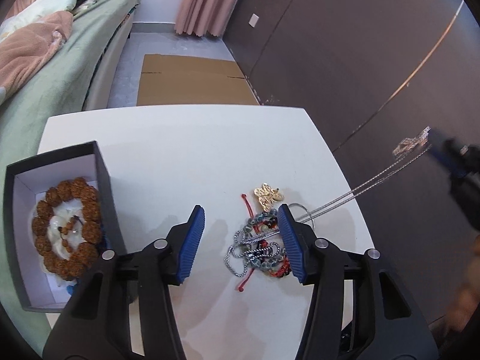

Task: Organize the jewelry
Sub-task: 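Grasp and lift the grey bead bracelets with the left gripper while the right gripper lifts the chain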

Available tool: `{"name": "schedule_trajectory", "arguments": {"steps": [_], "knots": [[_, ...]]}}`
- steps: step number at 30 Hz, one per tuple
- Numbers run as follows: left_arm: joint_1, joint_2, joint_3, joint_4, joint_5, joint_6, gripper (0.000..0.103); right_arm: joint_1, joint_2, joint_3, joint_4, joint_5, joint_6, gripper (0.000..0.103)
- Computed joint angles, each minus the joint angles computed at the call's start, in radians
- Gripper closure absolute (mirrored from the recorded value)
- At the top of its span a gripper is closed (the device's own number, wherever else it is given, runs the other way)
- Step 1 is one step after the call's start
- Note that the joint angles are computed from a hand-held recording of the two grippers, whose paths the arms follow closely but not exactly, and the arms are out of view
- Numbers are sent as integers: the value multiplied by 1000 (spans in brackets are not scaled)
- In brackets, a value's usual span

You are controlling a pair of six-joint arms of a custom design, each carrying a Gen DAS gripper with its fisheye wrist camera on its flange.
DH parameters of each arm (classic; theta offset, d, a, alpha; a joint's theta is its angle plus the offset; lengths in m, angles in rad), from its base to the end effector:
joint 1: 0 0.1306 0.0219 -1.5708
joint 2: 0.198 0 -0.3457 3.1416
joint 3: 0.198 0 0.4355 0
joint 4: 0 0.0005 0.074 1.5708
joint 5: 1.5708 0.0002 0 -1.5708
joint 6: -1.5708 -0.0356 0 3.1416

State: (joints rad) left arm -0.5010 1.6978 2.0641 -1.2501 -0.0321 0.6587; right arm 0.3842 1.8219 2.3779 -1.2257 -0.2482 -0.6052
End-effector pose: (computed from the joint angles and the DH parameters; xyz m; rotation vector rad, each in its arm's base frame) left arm 0.5338 -0.2916 0.5293 -0.2122 2.5027 -0.4585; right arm 0.5781 0.2426 0.6044 0.1177 2.3407 0.7941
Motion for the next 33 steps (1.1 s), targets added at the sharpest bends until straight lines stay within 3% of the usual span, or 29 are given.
{"name": "schedule_trajectory", "arguments": {"steps": [5,14,21,26,29,31,33], "knots": [[-19,32,28,-15,14,-29,61,-43,-90,-96,91,4,-52,94],[-65,131,117,-83,23,-106,66,-88,-157,-155,153,-7,-98,94],[-105,184,198,-158,-91,-186,66,-109,-213,-199,205,-17,-108,94],[-129,228,267,-216,-129,-237,71,-107,-229,-203,219,-23,-99,94],[-125,221,256,-201,-110,-229,72,-102,-230,-202,220,-25,-96,94],[-117,217,249,-193,-93,-217,85,-98,-228,-201,218,-28,-95,94],[-107,204,232,-186,-71,-211,90,-94,-219,-187,215,-32,-91,94]]}}
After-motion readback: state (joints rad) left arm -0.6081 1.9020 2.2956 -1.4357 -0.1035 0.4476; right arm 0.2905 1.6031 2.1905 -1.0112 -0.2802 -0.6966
